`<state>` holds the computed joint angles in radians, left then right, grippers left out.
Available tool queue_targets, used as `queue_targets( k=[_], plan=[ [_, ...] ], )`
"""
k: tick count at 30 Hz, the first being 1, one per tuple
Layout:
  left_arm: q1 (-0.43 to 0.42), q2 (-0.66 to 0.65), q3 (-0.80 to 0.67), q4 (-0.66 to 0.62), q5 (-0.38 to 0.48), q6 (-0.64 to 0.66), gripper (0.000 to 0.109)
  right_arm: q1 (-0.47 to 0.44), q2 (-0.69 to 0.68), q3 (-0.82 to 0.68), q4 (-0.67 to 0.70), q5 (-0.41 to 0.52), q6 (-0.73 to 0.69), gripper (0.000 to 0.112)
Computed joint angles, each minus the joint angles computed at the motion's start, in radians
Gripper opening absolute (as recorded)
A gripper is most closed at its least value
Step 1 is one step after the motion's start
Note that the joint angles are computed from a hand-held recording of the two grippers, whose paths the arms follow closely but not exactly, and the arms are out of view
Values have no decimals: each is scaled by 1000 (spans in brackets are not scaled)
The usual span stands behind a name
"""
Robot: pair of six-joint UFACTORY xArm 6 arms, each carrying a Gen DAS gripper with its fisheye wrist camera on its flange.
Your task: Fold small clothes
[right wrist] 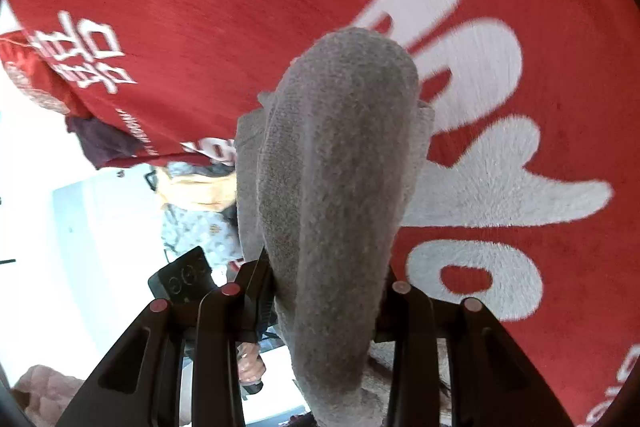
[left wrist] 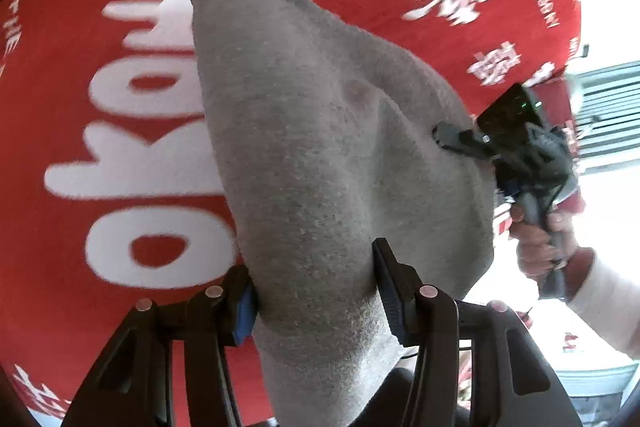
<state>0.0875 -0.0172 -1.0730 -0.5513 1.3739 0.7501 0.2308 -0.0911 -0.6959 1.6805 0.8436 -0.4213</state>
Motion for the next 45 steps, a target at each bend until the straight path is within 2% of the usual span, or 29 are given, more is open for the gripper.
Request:
queue_targets(
  k=[2, 4, 6, 7, 10, 14, 16, 17, 18, 19, 21, 25, 30, 32, 35, 41, 45],
  plan=[
    [2, 14, 27, 46, -53, -6, 52, 21, 51, -21, -28, -16, 5, 38],
    [14, 25, 46, 58, -95, -1, 54, 38, 81, -36, -74, -80, 36, 40],
    [24, 32, 34, 51, -86, -10, 56, 38, 93, -52, -150, -106, 92, 43],
    [25, 28, 33, 57, -87, -12, 56, 42, 87, -57, -230, -125, 140, 45],
    [18, -9, 42, 104, -100, -34, 56, 45, 37, -42, -439, -167, 298, 53],
    [-29, -72, 59, 207, -128, -102, 56, 34, -54, -15, -615, -176, 493, 53],
    [-30, -126, 79, 233, -136, -104, 58, 29, -119, 9, -718, -165, 582, 58],
    [-27, -143, 82, 236, -137, -104, 66, 33, -148, 14, -776, -161, 636, 61],
    [-28, -160, 82, 243, -140, -114, 87, 42, -189, 23, -846, -157, 707, 62],
    [-35, -183, 88, 258, -156, -130, 96, 52, -221, 30, -893, -152, 763, 62],
    [-41, -231, 97, 294, -172, -142, 96, 76, -272, 36, -973, -145, 867, 69],
    [-56, -281, 84, 337, -155, -184, 96, 148, -341, 0, -1180, -88, 1058, 77],
    [-98, -388, 129, 460, -241, -256, 96, 247, -321, -133, -1423, 65, 1248, 83],
    [-97, -399, 118, 464, -220, -247, 96, 281, -316, -171, -1467, 91, 1296, 87],
    [-84, -399, 82, 456, -158, -255, 96, 333, -302, -225, -1555, 124, 1380, 103],
    [-69, -410, 41, 468, -88, -270, 96, 391, -278, -309, -1646, 210, 1487, 103],
    [-58, -401, 3, 477, -35, -295, 96, 405, -240, -387, -1660, 337, 1495, 103]
  ],
)
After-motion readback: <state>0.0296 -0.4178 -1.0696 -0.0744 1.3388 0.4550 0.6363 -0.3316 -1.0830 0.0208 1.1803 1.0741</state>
